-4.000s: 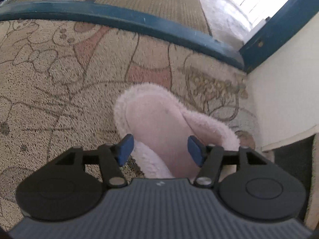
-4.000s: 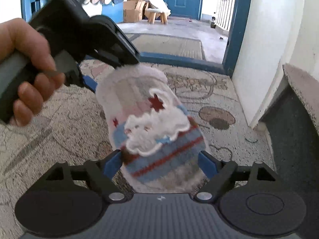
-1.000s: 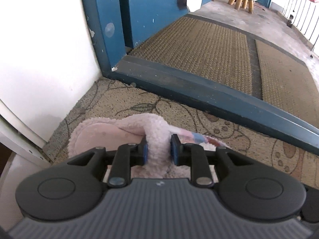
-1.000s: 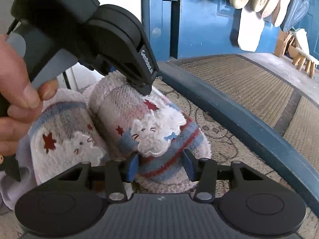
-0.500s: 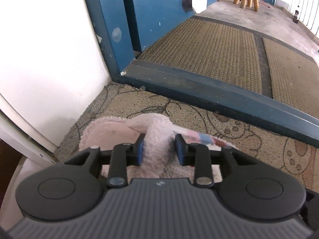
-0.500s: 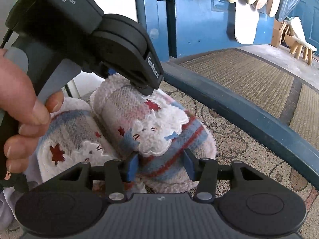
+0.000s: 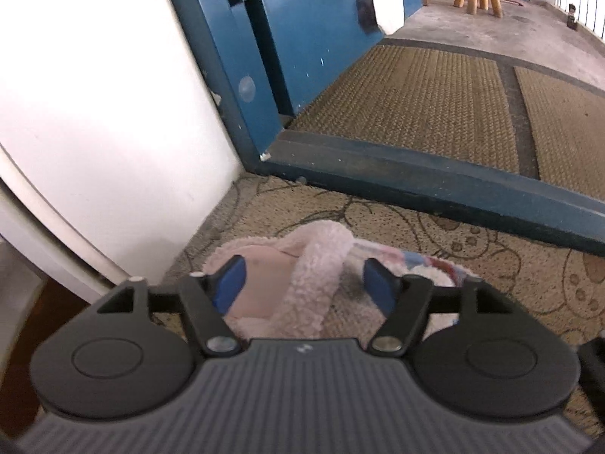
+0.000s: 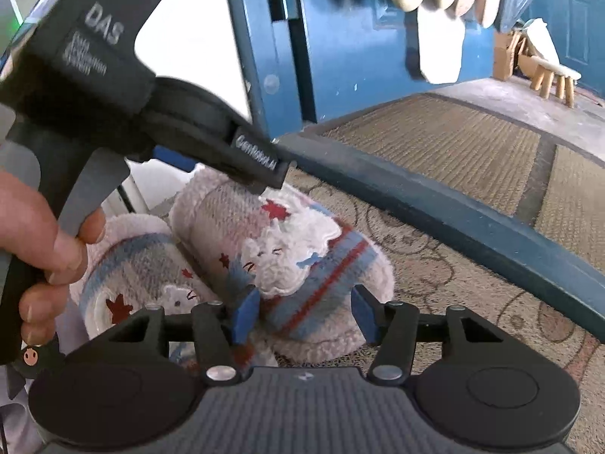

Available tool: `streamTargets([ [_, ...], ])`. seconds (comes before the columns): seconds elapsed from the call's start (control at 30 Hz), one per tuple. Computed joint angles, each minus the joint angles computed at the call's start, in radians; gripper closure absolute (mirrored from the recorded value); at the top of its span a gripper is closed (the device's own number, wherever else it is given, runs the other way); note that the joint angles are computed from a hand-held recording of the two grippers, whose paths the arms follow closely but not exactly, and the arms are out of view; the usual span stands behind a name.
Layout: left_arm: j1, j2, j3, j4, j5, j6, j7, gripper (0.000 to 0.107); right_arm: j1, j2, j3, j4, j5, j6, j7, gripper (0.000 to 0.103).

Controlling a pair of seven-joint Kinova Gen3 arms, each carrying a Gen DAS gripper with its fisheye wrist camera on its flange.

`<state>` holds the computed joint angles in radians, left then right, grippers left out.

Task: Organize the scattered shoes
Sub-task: 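Lower both pink slippers beside the lavender slides and open both grippers, then pull both open grippers back from the lined-up shoes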

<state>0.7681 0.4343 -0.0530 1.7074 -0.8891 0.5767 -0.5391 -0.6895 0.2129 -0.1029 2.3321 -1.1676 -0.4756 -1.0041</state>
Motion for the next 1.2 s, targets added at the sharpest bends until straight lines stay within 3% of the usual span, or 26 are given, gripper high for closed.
streamTargets([
  [0.17,0.058,-0.029,-0.023,0.041,-0.09,0.027,0.105,0.009,-0.018,-0.027,-0.024,0.036,-0.018,-0.033,-0.027,0.036],
  [0.3,0.051,-0.065,0.013,0.09,-0.129,0.052,0.167,0.004,-0.037,-0.05,-0.055,0.063,-0.049,-0.065,-0.028,0.032],
  [0.47,0.023,-0.132,0.075,0.184,-0.147,0.052,0.234,0.004,-0.059,-0.072,-0.098,0.088,-0.11,-0.091,-0.006,0.025],
  [0.73,-0.016,-0.21,0.166,0.291,-0.147,0.059,0.283,0.004,-0.112,-0.102,-0.169,0.127,-0.233,-0.137,-0.016,0.024],
  [0.93,-0.058,-0.286,0.222,0.377,-0.083,0.055,0.303,0.004,-0.148,-0.124,-0.221,0.126,-0.33,-0.167,0.03,0.02],
  [1.2,-0.103,-0.398,0.303,0.506,-0.039,0.08,0.352,0.004,-0.196,-0.119,-0.269,0.12,-0.377,-0.195,-0.004,0.015],
])
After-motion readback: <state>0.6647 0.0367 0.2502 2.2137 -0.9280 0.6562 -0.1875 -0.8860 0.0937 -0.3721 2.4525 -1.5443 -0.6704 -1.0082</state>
